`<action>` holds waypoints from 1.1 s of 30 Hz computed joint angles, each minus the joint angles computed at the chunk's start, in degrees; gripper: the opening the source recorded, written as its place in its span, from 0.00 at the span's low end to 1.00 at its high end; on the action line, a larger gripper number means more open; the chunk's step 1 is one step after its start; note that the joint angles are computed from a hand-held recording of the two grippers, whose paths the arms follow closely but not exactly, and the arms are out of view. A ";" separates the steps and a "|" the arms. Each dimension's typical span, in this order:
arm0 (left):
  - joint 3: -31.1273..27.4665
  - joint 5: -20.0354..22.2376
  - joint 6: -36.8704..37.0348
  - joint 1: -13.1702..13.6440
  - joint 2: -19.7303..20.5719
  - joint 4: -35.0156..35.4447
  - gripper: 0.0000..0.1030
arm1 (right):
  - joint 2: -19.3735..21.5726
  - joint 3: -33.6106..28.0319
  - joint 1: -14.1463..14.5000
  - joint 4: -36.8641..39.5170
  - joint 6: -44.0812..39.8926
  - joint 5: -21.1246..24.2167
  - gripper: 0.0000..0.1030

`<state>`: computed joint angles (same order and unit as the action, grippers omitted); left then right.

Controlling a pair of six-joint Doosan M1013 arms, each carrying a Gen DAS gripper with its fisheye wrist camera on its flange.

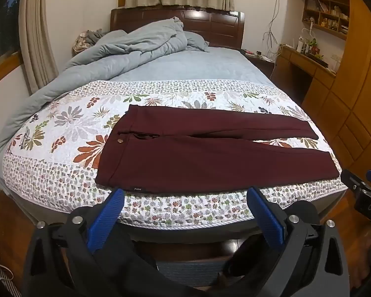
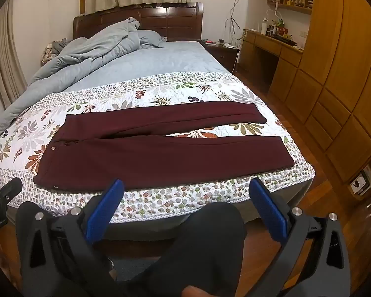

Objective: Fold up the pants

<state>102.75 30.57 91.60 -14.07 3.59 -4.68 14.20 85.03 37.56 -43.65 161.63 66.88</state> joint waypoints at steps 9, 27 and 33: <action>-0.31 0.72 0.49 0.23 0.08 -0.29 0.97 | 0.02 -0.11 -0.07 0.32 -0.27 0.07 0.98; -0.18 0.59 0.15 0.14 0.11 0.14 0.97 | -0.35 -0.09 -0.41 0.23 -0.43 0.08 0.98; -0.07 0.38 -0.12 0.26 0.03 0.24 0.97 | -0.18 -0.30 -0.12 -0.05 -0.58 0.34 0.98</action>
